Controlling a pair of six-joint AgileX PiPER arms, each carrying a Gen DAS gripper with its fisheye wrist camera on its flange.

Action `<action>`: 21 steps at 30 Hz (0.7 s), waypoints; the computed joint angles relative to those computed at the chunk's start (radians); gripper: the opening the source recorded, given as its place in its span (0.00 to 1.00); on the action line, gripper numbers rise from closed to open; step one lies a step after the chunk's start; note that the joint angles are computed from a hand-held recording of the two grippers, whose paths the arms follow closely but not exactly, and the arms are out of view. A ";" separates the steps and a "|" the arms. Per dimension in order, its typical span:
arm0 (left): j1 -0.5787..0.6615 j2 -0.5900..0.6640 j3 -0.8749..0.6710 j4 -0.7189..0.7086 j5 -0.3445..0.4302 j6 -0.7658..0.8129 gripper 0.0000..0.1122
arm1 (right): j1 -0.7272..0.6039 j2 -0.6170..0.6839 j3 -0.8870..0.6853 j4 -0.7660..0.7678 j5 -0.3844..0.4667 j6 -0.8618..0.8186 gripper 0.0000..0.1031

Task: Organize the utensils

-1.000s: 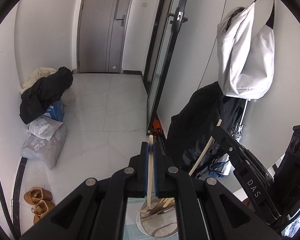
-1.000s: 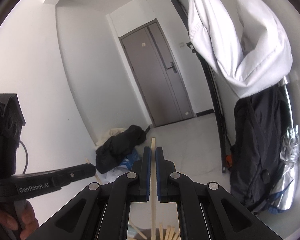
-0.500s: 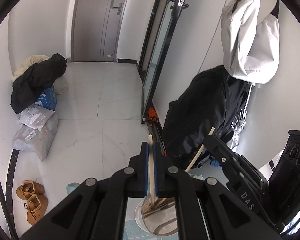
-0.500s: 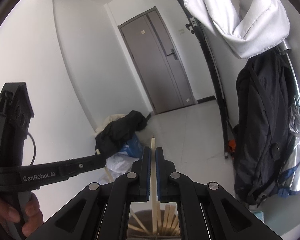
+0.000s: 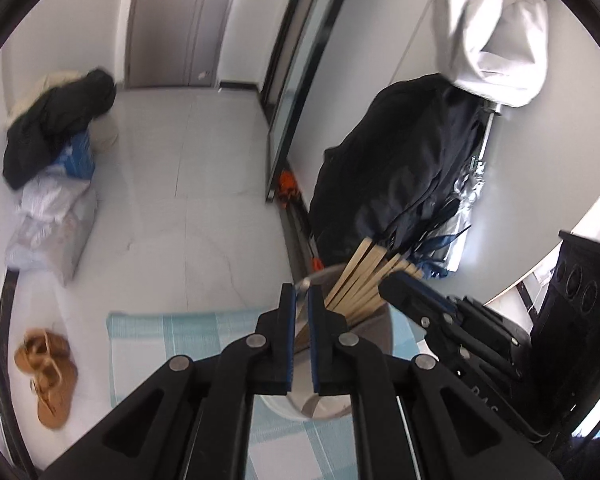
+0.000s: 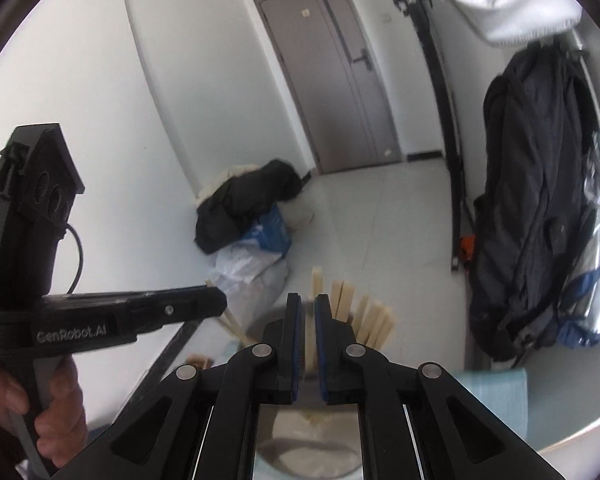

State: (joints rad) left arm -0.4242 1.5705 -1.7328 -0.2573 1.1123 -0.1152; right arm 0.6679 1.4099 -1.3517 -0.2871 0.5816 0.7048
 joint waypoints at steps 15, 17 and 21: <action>-0.170 -0.231 0.118 0.342 -0.044 -0.320 0.58 | 0.208 -0.249 0.105 -0.343 0.200 0.353 0.54; -0.212 -0.257 0.126 0.408 -0.039 -0.374 0.60 | 0.265 -0.272 0.090 -0.410 0.260 0.396 0.61; -0.335 -0.312 0.134 0.595 -0.010 -0.509 0.75 | 0.443 -0.296 0.036 -0.595 0.428 0.488 0.78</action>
